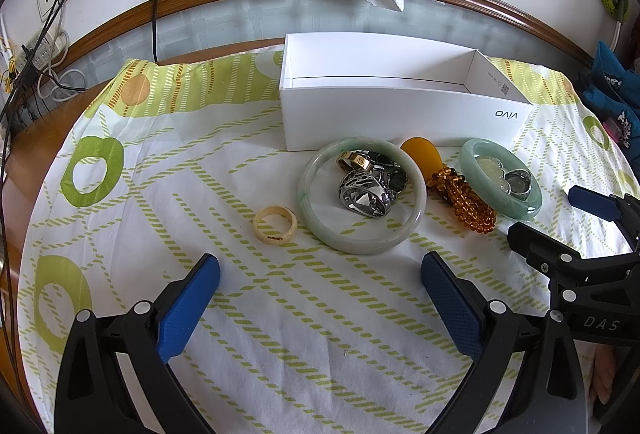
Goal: Organize jewelry
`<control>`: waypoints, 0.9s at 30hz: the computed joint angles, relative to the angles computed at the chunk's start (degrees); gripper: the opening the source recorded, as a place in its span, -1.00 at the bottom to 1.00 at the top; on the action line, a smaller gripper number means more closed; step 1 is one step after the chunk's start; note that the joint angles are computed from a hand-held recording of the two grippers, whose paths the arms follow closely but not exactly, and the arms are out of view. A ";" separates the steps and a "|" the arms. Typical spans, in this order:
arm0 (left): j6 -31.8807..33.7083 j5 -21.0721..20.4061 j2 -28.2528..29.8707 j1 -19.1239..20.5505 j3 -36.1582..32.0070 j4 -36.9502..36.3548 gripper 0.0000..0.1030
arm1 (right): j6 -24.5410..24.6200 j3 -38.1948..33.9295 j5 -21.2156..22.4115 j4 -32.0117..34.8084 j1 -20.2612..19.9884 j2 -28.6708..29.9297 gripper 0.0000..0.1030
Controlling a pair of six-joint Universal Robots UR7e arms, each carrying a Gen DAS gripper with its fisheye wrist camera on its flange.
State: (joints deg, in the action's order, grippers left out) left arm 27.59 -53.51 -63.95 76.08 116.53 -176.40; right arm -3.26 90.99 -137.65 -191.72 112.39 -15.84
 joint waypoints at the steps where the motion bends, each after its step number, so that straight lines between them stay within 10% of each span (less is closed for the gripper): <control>1: 0.00 0.00 0.00 0.00 0.00 0.00 0.92 | 0.00 -0.02 -0.01 0.01 0.00 0.01 0.89; 27: -0.64 -4.62 -1.50 1.34 -1.22 4.19 0.91 | -1.47 2.82 5.06 -2.45 -0.96 -2.27 0.89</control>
